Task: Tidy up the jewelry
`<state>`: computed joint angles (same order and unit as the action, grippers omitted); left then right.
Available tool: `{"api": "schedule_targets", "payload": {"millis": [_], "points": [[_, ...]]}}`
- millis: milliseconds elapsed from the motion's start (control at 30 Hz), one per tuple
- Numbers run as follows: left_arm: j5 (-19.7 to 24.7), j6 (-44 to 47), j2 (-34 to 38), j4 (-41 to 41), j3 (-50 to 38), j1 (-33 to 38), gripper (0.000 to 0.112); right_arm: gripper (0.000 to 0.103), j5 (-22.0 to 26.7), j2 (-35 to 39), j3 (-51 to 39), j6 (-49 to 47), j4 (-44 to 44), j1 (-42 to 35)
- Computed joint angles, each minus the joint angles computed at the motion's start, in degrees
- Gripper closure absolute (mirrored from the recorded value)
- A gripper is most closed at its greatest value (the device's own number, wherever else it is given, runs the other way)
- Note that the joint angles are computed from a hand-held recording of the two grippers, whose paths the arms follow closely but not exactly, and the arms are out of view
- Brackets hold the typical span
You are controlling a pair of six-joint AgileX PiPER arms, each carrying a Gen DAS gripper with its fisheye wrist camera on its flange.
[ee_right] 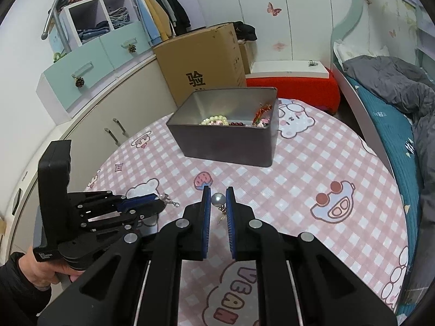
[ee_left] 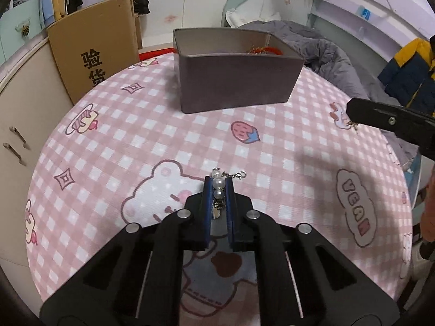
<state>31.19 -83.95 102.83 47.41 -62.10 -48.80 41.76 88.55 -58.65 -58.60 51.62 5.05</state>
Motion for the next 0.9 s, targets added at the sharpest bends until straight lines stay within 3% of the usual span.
{"api": "schedule_targets", "payload": {"millis": [267, 600, 700, 900], "points": [[3.5, -0.8, -9.0, 2.6, 0.9, -0.6, 0.104, 0.093, 1.8, -1.8, -3.7, 1.1, -0.4, 0.8], [11.9, 8.4, -16.0, 5.5, -8.9, -1.6, 0.103, 0.094, 5.4, -2.2, -17.5, 3.6, -1.7, 1.9], [12.2, 12.6, -15.3, 4.7, -13.4, 0.1, 0.103, 0.094, 5.7, 0.4, -23.8, 5.6, -3.1, 2.8], [8.4, 22.6, -10.1, -2.5, -22.5, 6.0, 0.103, 0.093, 7.8, 7.7, -34.1, 10.5, -6.5, 4.0]]}}
